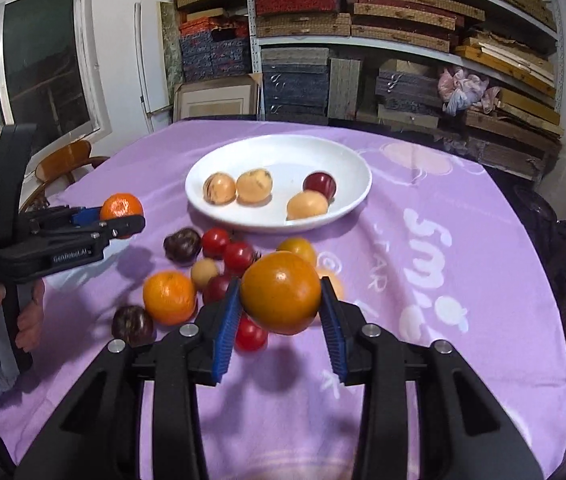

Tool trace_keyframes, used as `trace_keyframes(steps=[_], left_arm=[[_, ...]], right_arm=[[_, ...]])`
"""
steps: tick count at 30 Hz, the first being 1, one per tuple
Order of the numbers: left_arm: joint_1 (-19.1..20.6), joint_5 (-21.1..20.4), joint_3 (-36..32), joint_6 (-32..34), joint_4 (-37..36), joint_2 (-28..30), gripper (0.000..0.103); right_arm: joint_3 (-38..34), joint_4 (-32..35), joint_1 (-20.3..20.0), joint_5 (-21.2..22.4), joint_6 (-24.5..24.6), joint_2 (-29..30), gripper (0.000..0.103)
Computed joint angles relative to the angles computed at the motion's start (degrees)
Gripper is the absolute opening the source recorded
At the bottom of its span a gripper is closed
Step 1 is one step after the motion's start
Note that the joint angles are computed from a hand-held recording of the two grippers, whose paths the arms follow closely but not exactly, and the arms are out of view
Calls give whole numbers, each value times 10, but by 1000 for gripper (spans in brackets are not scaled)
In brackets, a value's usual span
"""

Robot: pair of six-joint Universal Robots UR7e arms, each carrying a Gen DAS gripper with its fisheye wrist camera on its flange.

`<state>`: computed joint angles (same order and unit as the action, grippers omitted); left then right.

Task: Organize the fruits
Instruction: 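Carry both mandarins over the white plate and open both tools to release them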

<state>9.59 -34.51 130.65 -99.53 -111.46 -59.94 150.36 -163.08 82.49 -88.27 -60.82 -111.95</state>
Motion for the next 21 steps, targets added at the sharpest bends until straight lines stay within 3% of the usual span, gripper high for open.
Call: trace_keyframes(steps=[4,8,11,14,21], left_arm=[[48,45,-29,60,-35,0,45],[100,74,-63,110,-48,7,45],[138,87,-83,134,-52,11,45],[179,84,-87,192,-125,16,45],[241,67,-95,275,-215,35,46]], right_arm=[[-56,-90,84,-44,81,123,38],[-118,-144,132,-97,141,246,38],[-164,-170,147,-127,166,323,38],[-205,-169,156,-150,177,381,38],[-266,-181,170,-188,168,472,38]])
